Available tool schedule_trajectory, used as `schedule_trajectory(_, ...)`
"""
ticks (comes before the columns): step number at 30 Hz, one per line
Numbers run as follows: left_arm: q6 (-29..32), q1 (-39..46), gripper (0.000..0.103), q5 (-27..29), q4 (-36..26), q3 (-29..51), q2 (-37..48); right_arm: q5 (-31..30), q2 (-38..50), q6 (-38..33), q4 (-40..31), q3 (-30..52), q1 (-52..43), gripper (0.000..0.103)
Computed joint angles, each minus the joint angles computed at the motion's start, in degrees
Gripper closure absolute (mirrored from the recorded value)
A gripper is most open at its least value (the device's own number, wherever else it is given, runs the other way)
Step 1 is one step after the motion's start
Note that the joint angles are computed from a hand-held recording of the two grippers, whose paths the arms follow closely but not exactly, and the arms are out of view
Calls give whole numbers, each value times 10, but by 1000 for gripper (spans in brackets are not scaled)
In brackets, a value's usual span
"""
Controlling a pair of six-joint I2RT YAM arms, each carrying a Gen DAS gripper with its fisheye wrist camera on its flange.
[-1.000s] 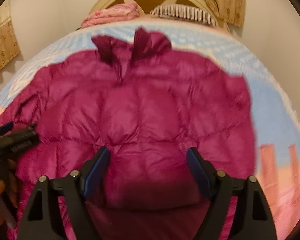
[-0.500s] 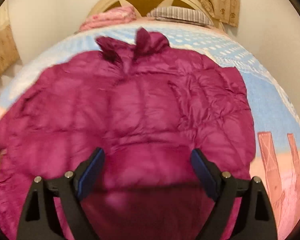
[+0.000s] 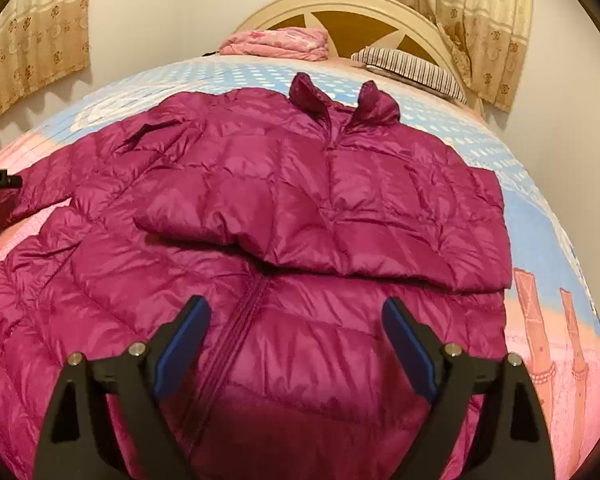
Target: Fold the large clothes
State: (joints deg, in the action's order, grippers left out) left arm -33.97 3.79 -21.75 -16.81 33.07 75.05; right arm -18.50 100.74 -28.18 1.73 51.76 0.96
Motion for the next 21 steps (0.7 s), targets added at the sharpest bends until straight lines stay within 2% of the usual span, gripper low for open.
schedule_trajectory(1,-1,-9,25,4,-1,2,3,-5,0,4,1,0,-6,12)
schedule_trajectory(2,-1,-16,30,6,-1,5,11,-7,-4,10,-2,-1,-8,12)
schedule_trajectory(4,5,-17,50,15,8,3,16,-14,-10,16,-2,-5,-16,12)
schedule_trajectory(5,4,-18,52,14,8,1,13,-17,-13,20,-2,-8,-20,12)
schedule_trajectory(7,-3,-21,70,9,7,-3,-3,-26,-18,20,-1,-13,-28,12)
schedule_trajectory(10,-9,-19,81,-7,-9,-7,-66,-35,-19,17,-2,-15,-37,12)
schedule_trajectory(15,9,-79,82,-108,-63,59,-89,-55,-17,21,0,-11,-56,12)
schedule_trajectory(17,18,-100,82,-134,-78,90,-78,-55,-19,20,0,-9,-62,12)
schedule_trajectory(21,25,-148,82,-151,-93,163,-29,-44,-20,19,-3,0,-72,12)
